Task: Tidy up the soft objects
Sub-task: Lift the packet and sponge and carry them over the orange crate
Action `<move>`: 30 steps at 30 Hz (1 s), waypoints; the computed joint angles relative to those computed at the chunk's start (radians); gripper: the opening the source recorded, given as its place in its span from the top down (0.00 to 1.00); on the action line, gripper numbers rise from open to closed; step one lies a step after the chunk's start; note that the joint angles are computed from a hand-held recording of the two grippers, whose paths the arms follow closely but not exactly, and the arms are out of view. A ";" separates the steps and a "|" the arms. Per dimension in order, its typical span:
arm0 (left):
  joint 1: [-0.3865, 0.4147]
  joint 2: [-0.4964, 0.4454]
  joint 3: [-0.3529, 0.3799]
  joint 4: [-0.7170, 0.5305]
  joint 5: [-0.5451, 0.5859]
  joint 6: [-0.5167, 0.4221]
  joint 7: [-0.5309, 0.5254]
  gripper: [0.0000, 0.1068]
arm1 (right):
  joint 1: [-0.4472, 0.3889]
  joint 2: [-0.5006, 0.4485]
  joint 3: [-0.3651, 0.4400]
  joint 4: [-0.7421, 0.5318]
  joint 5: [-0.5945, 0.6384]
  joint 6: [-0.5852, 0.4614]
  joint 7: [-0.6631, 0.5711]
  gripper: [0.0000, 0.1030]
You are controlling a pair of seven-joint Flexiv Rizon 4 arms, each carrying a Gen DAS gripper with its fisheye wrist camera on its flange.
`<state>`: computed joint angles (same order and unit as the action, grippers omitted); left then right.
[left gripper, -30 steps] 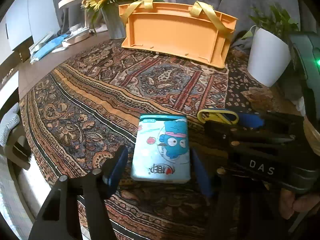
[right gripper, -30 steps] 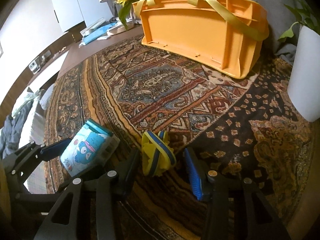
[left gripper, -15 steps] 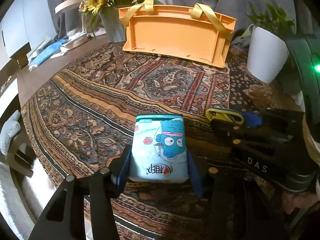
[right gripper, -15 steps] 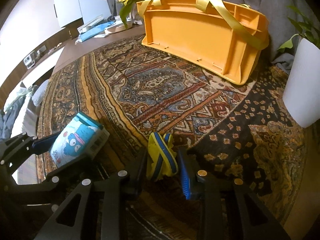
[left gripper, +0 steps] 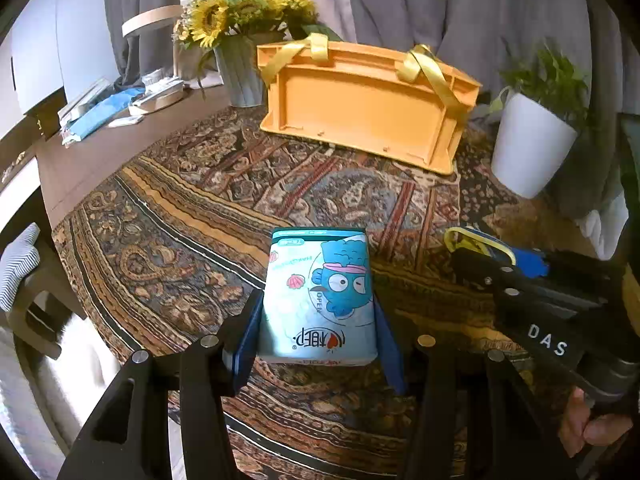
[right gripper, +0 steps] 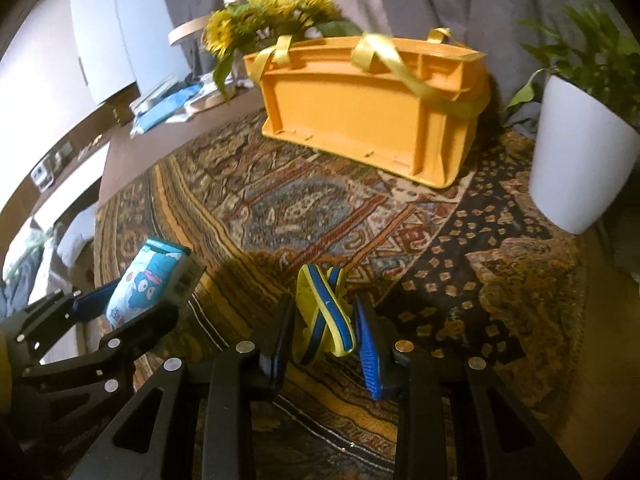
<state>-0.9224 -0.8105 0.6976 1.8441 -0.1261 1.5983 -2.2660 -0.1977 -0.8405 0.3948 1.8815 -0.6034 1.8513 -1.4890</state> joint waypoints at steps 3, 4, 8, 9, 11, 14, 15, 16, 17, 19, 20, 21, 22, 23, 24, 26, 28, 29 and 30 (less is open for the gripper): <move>-0.005 0.011 0.012 0.011 0.002 0.012 -0.001 0.52 | 0.029 0.020 -0.023 0.013 0.035 0.027 0.024 0.69; -0.004 0.016 0.014 0.015 0.003 0.019 0.003 0.52 | 0.028 0.023 -0.020 0.016 0.036 0.030 0.034 0.69; 0.015 0.032 0.009 0.033 -0.005 0.068 0.046 0.52 | 0.065 0.046 -0.052 0.031 0.058 0.068 0.069 0.69; 0.020 0.036 0.003 0.037 -0.014 0.077 0.060 0.52 | 0.078 0.054 -0.063 0.035 0.066 0.080 0.081 0.69; 0.026 0.044 0.004 0.047 -0.024 0.102 0.094 0.52 | 0.099 0.067 -0.081 0.042 0.074 0.101 0.102 0.69; 0.051 0.065 -0.016 0.059 -0.039 0.138 0.144 0.52 | 0.152 0.091 -0.129 0.053 0.100 0.137 0.128 0.69; 0.053 0.068 -0.017 0.061 -0.047 0.147 0.158 0.52 | 0.169 0.099 -0.142 0.056 0.109 0.149 0.137 0.69; 0.066 0.077 -0.027 0.065 -0.049 0.163 0.176 0.52 | 0.183 0.106 -0.155 0.058 0.117 0.158 0.145 0.69; 0.073 0.083 -0.032 0.066 -0.054 0.176 0.193 0.52 | 0.193 0.111 -0.164 0.059 0.119 0.165 0.152 0.69; 0.094 0.094 -0.051 0.070 -0.061 0.201 0.226 0.52 | 0.231 0.125 -0.196 0.061 0.146 0.183 0.161 0.69; 0.114 0.102 -0.068 0.072 -0.061 0.216 0.244 0.52 | 0.251 0.133 -0.213 0.063 0.162 0.190 0.165 0.69; 0.132 0.109 -0.084 0.073 -0.061 0.229 0.261 0.52 | 0.268 0.140 -0.226 0.063 0.176 0.192 0.170 0.69; 0.149 0.114 -0.099 0.073 -0.063 0.238 0.279 0.52 | 0.283 0.146 -0.238 0.062 0.190 0.195 0.173 0.69; 0.170 0.121 -0.117 0.073 -0.063 0.246 0.297 0.52 | 0.308 0.154 -0.257 0.061 0.214 0.201 0.174 0.69; 0.198 0.131 -0.143 0.074 -0.059 0.255 0.314 0.52 | 0.328 0.159 -0.272 0.058 0.233 0.202 0.174 0.69; 0.267 0.153 -0.208 0.073 -0.043 0.269 0.352 0.52 | 0.362 0.168 -0.296 0.052 0.267 0.201 0.173 0.69; 0.315 0.164 -0.255 0.069 -0.039 0.279 0.387 0.52 | 0.399 0.175 -0.321 0.043 0.306 0.199 0.171 0.69; 0.350 0.172 -0.285 0.065 -0.030 0.287 0.407 0.52 | 0.413 0.178 -0.329 0.038 0.323 0.196 0.170 0.69; 0.367 0.175 -0.301 0.063 -0.032 0.292 0.423 0.52 | 0.433 0.181 -0.343 0.031 0.345 0.193 0.169 0.69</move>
